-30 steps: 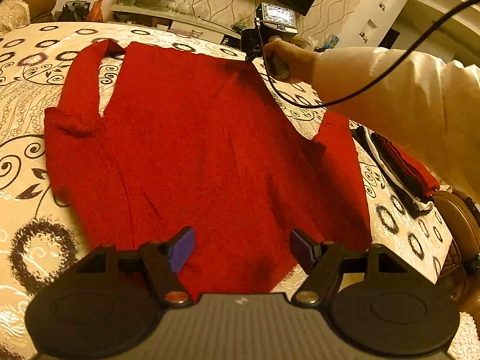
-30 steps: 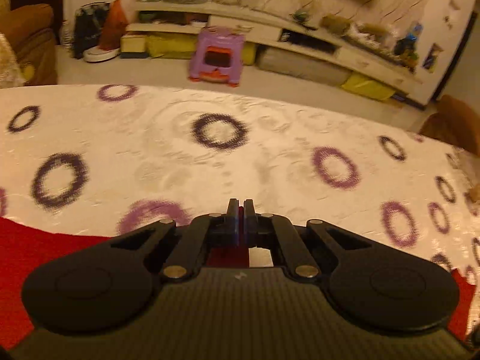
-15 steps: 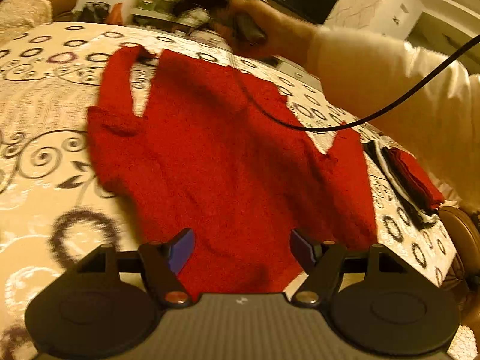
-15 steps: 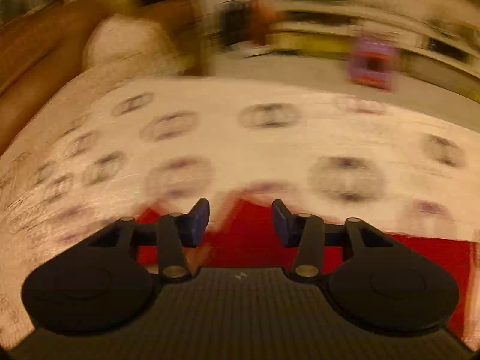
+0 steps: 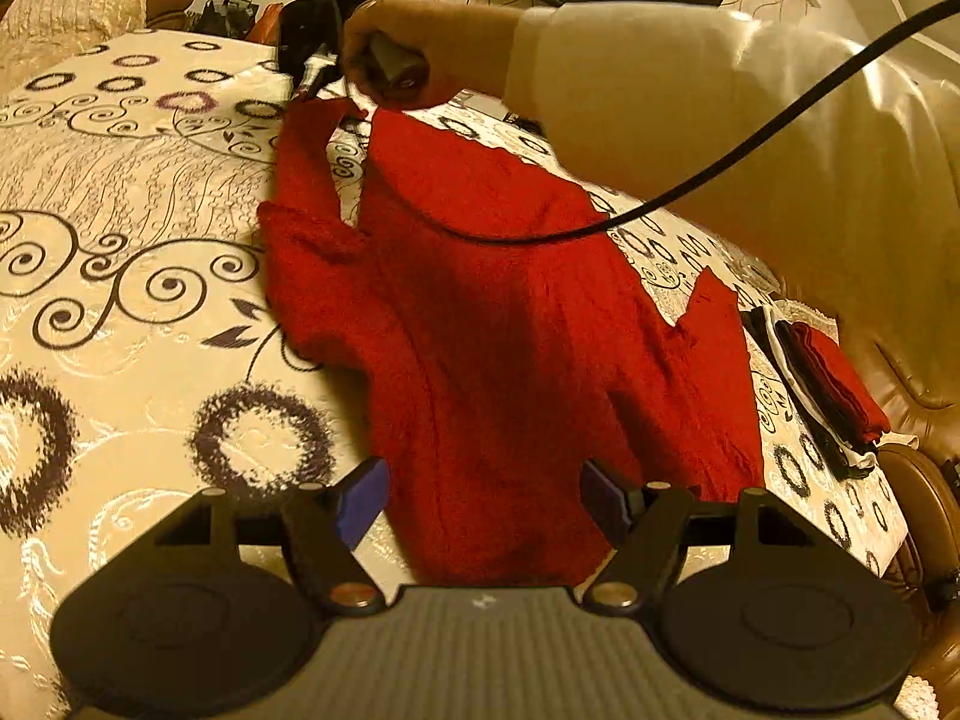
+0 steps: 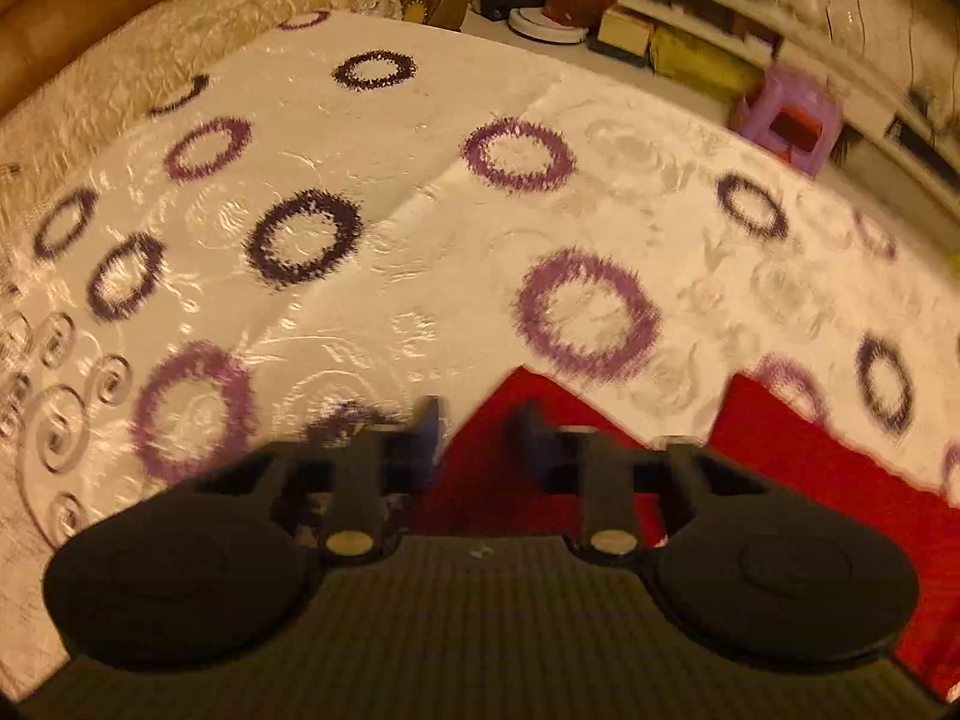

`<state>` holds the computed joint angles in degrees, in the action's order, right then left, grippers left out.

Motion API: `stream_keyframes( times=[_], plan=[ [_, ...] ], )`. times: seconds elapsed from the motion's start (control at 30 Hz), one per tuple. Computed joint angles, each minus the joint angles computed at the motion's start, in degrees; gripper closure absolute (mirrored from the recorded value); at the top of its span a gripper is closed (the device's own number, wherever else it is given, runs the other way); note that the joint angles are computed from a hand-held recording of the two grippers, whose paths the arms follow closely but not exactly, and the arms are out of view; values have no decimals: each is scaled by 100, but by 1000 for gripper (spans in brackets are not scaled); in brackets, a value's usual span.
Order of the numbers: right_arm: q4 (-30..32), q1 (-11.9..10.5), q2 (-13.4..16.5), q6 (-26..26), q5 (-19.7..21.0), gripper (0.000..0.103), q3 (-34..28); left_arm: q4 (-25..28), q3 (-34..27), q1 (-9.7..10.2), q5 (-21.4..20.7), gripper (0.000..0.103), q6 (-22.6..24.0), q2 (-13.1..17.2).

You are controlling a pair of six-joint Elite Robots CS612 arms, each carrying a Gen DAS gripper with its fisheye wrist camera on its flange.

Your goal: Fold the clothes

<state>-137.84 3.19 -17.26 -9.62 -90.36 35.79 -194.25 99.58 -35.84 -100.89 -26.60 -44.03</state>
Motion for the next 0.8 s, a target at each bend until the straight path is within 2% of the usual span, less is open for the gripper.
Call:
stream_keyframes(
  times=[0.03,0.1,0.27,0.3,0.37,0.4,0.43,0.47,0.53,0.6,0.63,0.67,0.7,0.77,0.8],
  plan=[
    [-6,3,-51,-63,21,96,55,-8,2,8,-10,27,-15,8],
    [-283,-65,-263,-62,545,96,389,-89,33,21,-22,27,-42,10],
    [-1315,-490,-806,216,3470,96,1223,-266,117,55,67,27,-98,-10],
    [-1630,-581,-848,297,4070,96,1304,-276,122,68,81,27,-130,-12],
    [-2363,-744,-785,827,5159,95,1253,-279,133,85,135,27,-170,-19],
    [-2623,-791,-735,1123,5407,95,1153,-276,139,85,178,27,-183,-26],
    [-2683,-825,-638,1429,5416,92,986,-264,144,85,207,27,-192,-34],
    [-2539,-827,-601,1596,5185,73,862,-245,146,84,227,27,-196,-43],
    [-1587,-758,-621,1321,4113,38,754,-219,150,82,252,27,-186,-59],
    [-1080,-664,-617,1286,2915,38,736,-203,154,77,295,26,-147,-76],
    [-1035,-640,-618,1324,2478,38,809,-202,157,75,320,26,-129,-83],
    [-1092,-634,-673,1285,2281,38,1004,-203,158,77,342,25,-118,-84],
    [-962,-636,-763,1109,2324,38,1210,-183,152,81,365,25,-112,-82],
    [-733,-705,-926,624,2742,38,1641,-130,135,91,425,25,-104,-78],
    [-721,-686,-1066,345,2710,38,1943,-65,117,99,495,25,-113,-79]
  ],
)
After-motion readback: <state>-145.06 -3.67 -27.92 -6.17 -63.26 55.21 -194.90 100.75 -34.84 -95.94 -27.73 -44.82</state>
